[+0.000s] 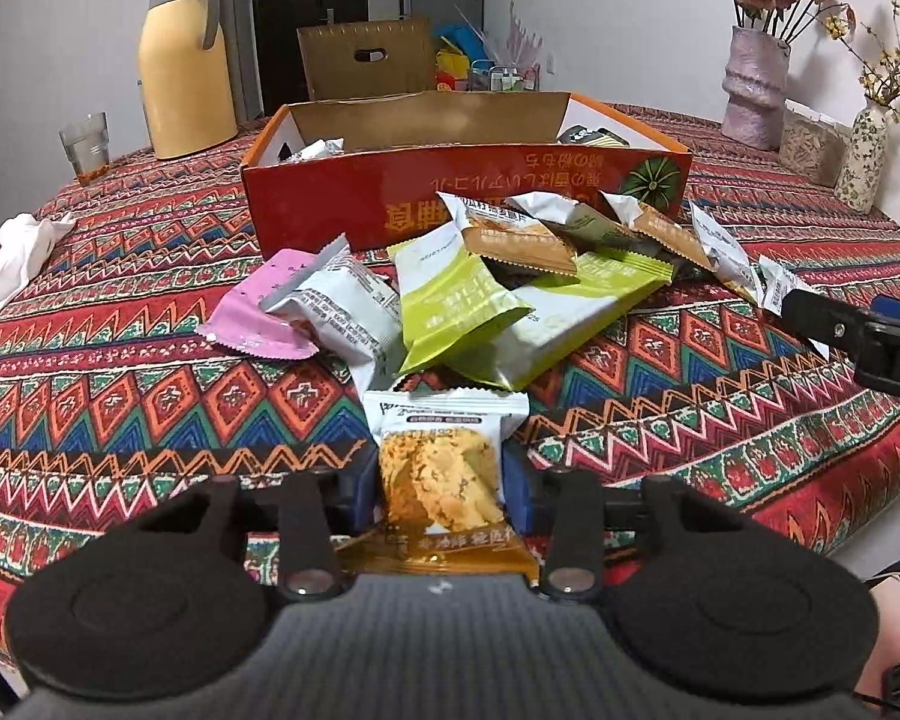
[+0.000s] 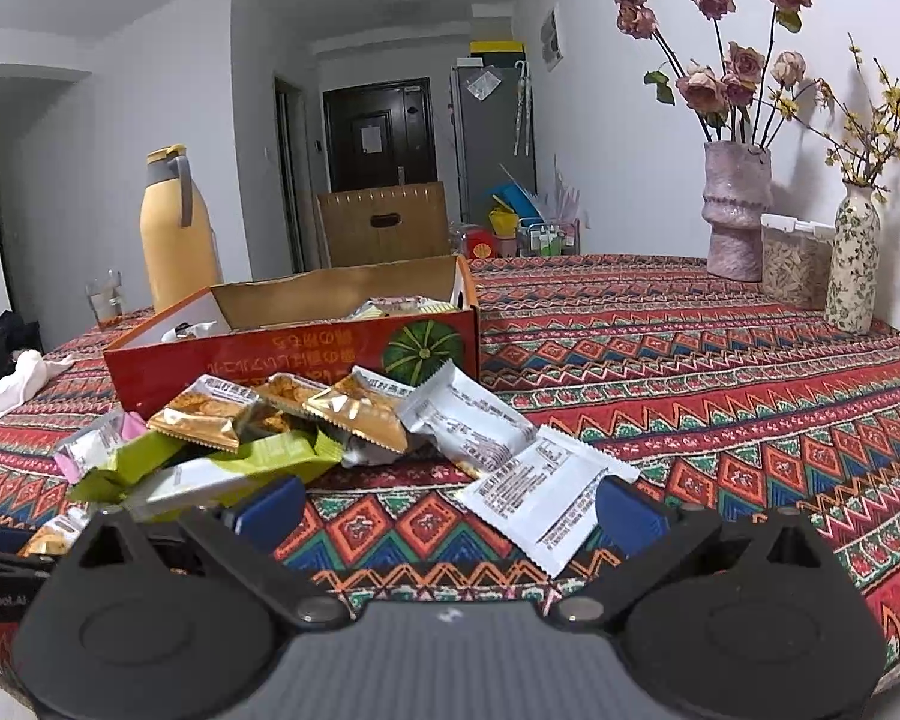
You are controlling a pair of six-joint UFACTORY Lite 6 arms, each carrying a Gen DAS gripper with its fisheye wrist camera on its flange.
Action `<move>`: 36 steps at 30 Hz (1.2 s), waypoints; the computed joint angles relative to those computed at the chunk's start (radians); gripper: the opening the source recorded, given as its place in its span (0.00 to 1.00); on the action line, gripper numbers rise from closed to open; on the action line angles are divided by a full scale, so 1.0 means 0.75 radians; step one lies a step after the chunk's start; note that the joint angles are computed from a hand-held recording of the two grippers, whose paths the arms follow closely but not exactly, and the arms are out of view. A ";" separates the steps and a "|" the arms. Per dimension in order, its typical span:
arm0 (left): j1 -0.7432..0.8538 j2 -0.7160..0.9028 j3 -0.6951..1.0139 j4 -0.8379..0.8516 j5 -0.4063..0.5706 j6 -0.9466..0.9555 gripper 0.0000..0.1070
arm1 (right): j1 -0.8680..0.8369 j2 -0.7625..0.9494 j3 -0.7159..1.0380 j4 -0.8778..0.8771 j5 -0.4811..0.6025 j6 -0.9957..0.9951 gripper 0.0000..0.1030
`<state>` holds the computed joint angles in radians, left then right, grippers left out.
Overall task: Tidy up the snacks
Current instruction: 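Grasp the white-and-gold biscuit packet with the left gripper, then grasp the white printed packet with the right gripper while the left gripper holds its packet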
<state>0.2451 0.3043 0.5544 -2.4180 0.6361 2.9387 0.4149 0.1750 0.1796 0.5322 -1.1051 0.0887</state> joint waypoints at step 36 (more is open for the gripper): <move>0.233 0.003 0.181 0.074 0.116 -0.171 0.38 | -0.106 0.086 0.098 0.030 0.042 -0.077 1.00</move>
<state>0.4195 0.3065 0.6900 -2.3624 0.7234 2.8106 0.3352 0.2392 0.2535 0.5545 -1.0734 0.0309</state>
